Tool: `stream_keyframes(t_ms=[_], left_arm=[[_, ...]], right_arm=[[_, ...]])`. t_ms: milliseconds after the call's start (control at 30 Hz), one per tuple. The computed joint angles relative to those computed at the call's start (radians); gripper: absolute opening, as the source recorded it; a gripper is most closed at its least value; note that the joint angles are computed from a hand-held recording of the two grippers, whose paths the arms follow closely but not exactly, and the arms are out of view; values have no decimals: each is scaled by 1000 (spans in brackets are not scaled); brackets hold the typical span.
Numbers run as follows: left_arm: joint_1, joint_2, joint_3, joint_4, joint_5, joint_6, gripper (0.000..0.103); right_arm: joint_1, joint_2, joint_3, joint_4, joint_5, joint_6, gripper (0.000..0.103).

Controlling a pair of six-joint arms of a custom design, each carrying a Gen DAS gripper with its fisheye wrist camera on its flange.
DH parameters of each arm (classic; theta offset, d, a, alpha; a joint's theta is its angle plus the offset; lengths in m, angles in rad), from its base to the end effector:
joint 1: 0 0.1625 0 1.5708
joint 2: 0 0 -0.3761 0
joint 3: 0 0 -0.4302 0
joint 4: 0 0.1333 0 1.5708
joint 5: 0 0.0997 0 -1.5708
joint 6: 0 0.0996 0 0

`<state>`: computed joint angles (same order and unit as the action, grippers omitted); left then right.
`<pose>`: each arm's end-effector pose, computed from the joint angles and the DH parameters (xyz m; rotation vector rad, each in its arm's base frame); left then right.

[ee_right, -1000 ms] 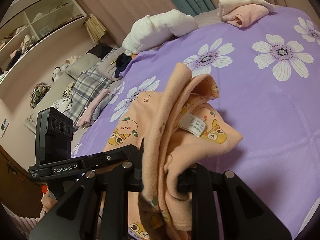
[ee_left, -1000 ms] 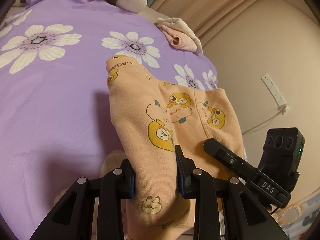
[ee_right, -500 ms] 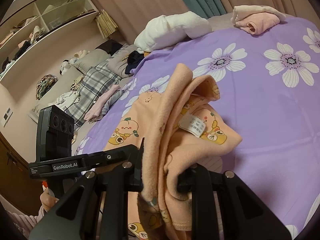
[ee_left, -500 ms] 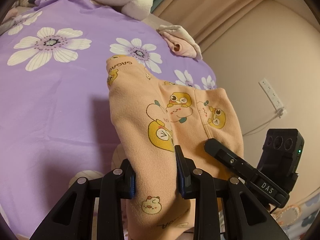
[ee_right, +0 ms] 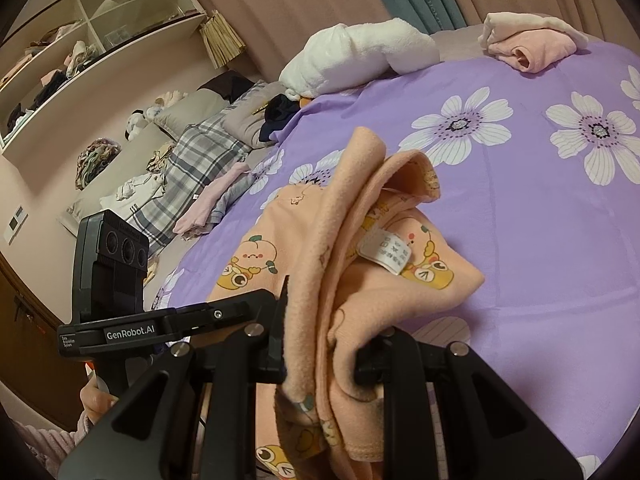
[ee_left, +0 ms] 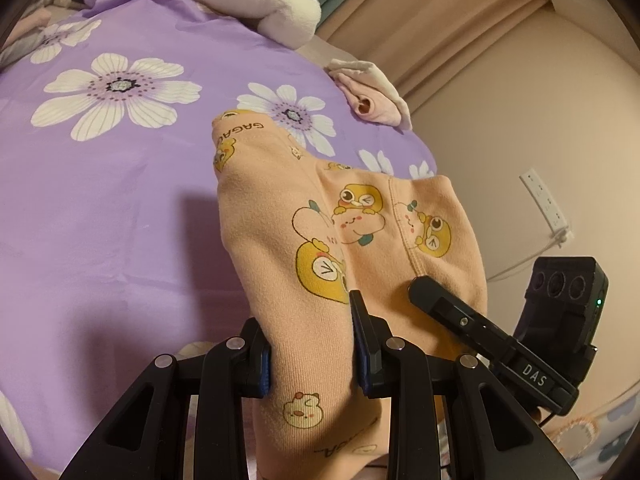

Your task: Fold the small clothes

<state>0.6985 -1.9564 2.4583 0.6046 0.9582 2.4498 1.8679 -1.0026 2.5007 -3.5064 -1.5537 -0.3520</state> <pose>-0.0176 -0.2636 0.1865 0.0442 2.8271 -1.1013 0.2363 -0.3106 0.0025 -0.9819 2.9003 -0.6812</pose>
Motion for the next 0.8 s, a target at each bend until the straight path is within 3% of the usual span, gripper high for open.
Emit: stream_keyframes(t_ms=[800], left_arm=[[68,-28,-2,-7,30,21,29]], right_arm=[[42,85,-75,27,-43,21,22]])
